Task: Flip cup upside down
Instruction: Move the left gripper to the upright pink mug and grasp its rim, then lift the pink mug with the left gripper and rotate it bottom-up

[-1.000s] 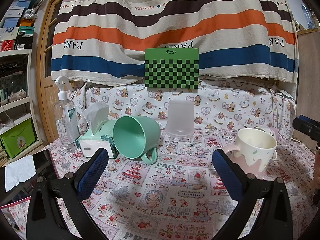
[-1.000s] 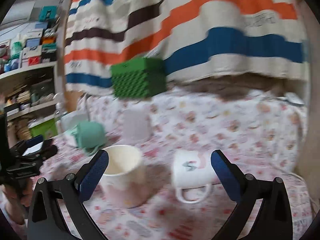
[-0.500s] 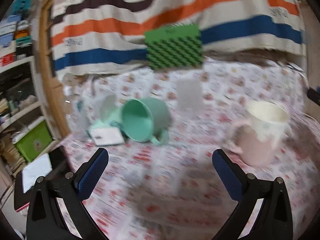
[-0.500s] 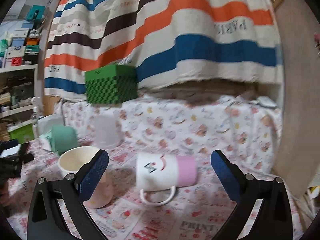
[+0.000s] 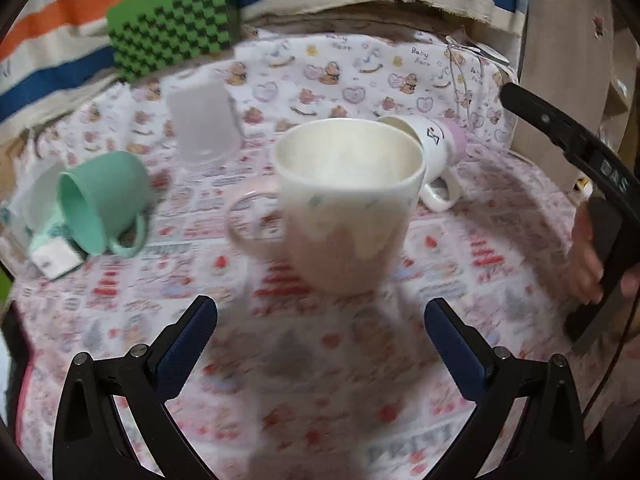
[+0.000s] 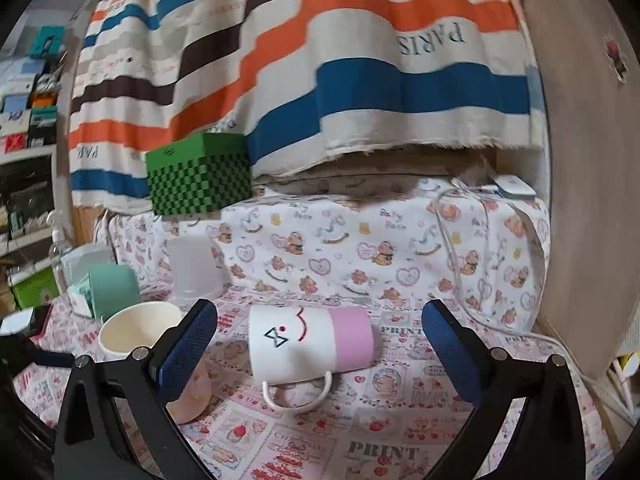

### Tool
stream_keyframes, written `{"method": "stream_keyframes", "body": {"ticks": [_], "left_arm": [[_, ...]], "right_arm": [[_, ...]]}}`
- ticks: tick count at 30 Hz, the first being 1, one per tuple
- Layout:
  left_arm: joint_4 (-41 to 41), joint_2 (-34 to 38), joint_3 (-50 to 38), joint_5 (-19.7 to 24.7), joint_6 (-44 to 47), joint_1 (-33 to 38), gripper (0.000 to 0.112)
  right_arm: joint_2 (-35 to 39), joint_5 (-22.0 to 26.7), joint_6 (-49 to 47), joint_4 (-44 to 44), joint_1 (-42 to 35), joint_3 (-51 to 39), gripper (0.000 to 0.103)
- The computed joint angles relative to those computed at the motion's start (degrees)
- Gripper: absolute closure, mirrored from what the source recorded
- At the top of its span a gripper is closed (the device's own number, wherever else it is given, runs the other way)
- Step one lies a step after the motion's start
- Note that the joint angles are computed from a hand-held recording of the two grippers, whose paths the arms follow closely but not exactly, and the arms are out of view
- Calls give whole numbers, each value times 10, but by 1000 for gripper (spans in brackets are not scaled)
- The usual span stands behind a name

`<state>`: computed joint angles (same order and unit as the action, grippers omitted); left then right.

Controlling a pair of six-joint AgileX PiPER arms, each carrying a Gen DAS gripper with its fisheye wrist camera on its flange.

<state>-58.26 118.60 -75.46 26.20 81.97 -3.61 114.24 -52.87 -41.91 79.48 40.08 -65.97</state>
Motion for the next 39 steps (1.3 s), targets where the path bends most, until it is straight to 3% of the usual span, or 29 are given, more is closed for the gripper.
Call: {"method": "stream_keyframes", "body": {"ticks": [3,7,14,16,17,24,30,34,37,39], "left_arm": [[115,34,-61,-4,-144,-29,9],[239,81,-140,37,-302,-53,9],[339,122,-201,35,-426,-82,10],[312,122,-200,32,-409,-75,19],[277,122,-204,47,-377,-67,31],[199,106,-185,83,-311,-32,32],[172,33,-93,33,-221,-10,33],[132,2,-72,47,-164,20,35],[111,-9,-67,54,-139,38,38],[109,-9,-67,53,-130,42,52]], "right_arm": [[-4,2,27,9,-8,7,0],[-8,1,55,18,-15,15,0],[-6,-11,50,22,-11,12,0],[-6,-12,47,27,-10,10,0],[-6,-10,47,26,-11,10,0],[-6,-7,42,29,-12,7,0],[-5,-1,40,29,-15,7,0],[-3,-1,36,32,-16,4,0],[-1,-4,32,38,-15,1,0],[-2,0,32,37,-17,2,0]]}}
